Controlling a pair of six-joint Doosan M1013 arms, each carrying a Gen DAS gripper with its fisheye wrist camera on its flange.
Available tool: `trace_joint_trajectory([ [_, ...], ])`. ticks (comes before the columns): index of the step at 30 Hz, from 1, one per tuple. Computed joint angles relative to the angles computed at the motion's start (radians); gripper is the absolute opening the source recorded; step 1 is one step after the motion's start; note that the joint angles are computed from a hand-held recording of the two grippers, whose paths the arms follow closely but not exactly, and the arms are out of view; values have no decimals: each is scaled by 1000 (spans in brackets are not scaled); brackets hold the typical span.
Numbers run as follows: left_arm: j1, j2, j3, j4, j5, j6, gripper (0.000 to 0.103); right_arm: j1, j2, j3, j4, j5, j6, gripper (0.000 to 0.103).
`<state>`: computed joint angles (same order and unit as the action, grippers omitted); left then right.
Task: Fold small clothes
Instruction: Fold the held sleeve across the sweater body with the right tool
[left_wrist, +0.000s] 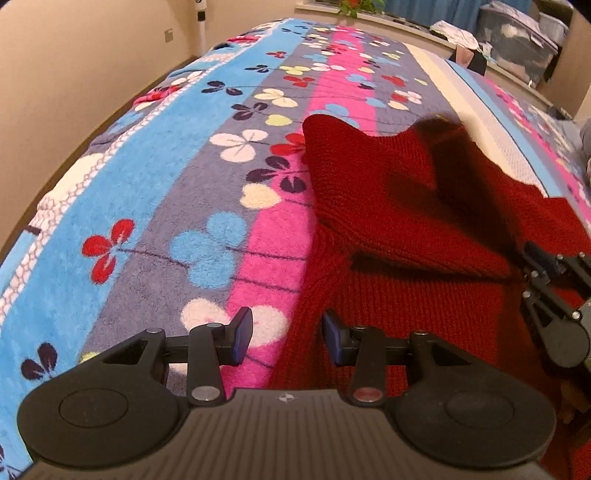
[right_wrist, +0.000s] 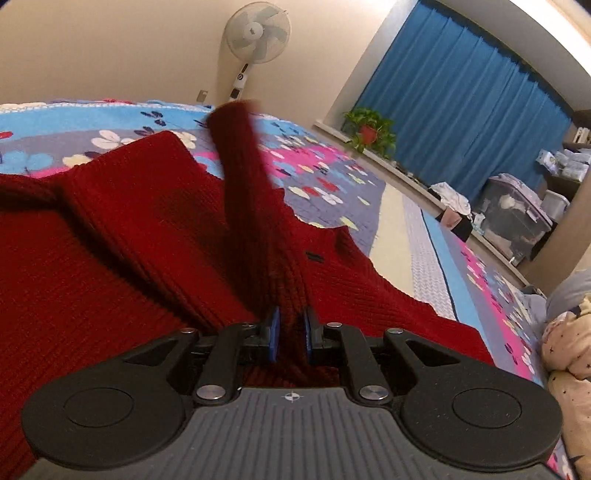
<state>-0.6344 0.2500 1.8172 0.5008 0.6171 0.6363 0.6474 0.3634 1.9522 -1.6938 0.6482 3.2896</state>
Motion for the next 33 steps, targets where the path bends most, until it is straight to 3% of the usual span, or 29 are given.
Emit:
trace_joint_trajectory([
  [3, 6, -7, 2, -21, -10, 0, 46, 2, -5, -25, 47, -16, -28, 29],
  [5, 12, -12, 4, -33, -17, -3, 46, 16, 1, -37, 48, -13, -21, 49],
  [11, 23, -27, 8, -18, -23, -52, 46, 40, 43, -110, 101, -48, -192, 52],
  [12, 27, -28, 8, -26, -25, -55, 46, 43, 48, -121, 115, -62, -231, 50],
  [13, 32, -29, 8, -36, -26, -58, 46, 44, 51, -133, 137, -85, -277, 40],
  [14, 35, -29, 7, -42, -25, -62, 46, 44, 53, -146, 163, -103, -323, 6],
  [15, 38, -30, 7, -43, -23, -68, 46, 46, 56, -158, 166, -101, -333, 0],
  [17, 42, -34, 9, -20, -19, -110, 46, 55, 56, -172, 91, -74, -217, 0],
  [19, 45, -38, 10, 8, -13, -150, 46, 47, 43, -184, 101, -126, -154, 0],
  [21, 49, -40, 11, 15, -9, -164, 46, 29, 38, -205, 269, -226, -295, 0],
  [23, 53, -42, 12, 6, -5, -160, 46, 22, 29, -206, 382, -252, -388, 1],
  [27, 54, -46, 15, 14, -13, -164, 46, 7, -54, -127, 346, -271, -202, 14],
  [29, 49, -49, 17, 26, -16, -165, 46, -3, -114, -65, 326, -293, -124, 36],
  [31, 41, -50, 20, 50, -13, -171, 46, 3, -190, 13, 299, -277, -68, 50],
  [33, 28, -53, 26, 94, -9, -196, 46, 18, -264, 86, 313, -247, -68, 51],
])
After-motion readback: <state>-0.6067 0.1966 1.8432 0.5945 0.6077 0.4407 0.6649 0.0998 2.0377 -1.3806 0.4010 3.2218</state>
